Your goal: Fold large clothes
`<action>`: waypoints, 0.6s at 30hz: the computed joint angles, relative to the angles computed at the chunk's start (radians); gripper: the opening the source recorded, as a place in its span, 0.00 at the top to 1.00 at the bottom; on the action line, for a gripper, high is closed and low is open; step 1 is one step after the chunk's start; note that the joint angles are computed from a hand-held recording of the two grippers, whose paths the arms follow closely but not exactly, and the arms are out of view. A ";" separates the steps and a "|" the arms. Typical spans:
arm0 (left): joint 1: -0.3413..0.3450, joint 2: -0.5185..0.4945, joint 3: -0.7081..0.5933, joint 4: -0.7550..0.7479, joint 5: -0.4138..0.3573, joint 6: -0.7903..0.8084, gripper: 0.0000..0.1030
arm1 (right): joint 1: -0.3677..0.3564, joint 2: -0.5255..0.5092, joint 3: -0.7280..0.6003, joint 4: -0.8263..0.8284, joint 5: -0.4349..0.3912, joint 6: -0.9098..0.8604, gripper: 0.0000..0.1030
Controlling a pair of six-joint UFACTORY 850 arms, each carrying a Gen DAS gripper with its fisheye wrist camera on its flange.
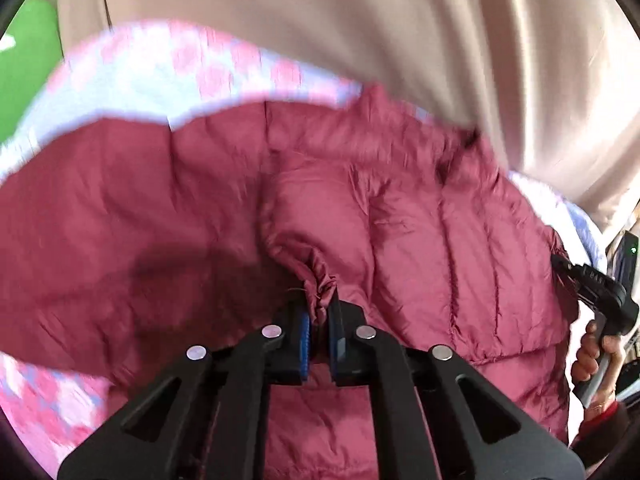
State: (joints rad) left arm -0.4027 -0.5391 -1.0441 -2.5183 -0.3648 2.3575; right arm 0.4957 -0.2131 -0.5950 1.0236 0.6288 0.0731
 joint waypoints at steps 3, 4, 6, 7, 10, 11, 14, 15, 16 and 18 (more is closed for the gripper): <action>0.010 0.010 0.010 -0.104 -0.028 0.091 0.95 | 0.090 0.044 0.034 0.024 0.220 -0.063 0.87; 0.006 -0.006 -0.003 -0.129 -0.010 0.121 0.95 | 0.083 0.029 0.028 0.027 0.220 -0.060 0.87; -0.016 -0.069 -0.054 -0.182 0.054 0.179 0.95 | 0.024 -0.071 -0.044 0.085 0.095 -0.135 0.86; -0.023 -0.096 -0.071 -0.205 0.066 0.199 0.95 | 0.002 -0.108 -0.074 0.108 0.039 -0.168 0.80; -0.048 -0.108 -0.061 -0.436 0.031 0.439 0.95 | 0.025 -0.103 -0.078 0.194 0.076 -0.208 0.79; -0.052 -0.107 -0.057 -0.467 0.024 0.475 0.95 | 0.047 -0.086 -0.073 0.243 0.109 -0.231 0.78; -0.059 -0.116 -0.046 -0.509 -0.026 0.523 0.93 | 0.152 -0.019 -0.029 0.322 0.260 -0.258 0.72; -0.059 -0.113 -0.042 -0.507 -0.029 0.519 0.93 | 0.188 0.006 -0.007 0.311 0.279 -0.260 0.72; -0.059 -0.112 -0.040 -0.503 -0.034 0.513 0.93 | 0.205 0.010 -0.001 0.277 0.262 -0.255 0.72; -0.063 -0.115 -0.039 -0.508 -0.040 0.511 0.93 | 0.212 0.000 -0.008 0.202 0.176 -0.274 0.73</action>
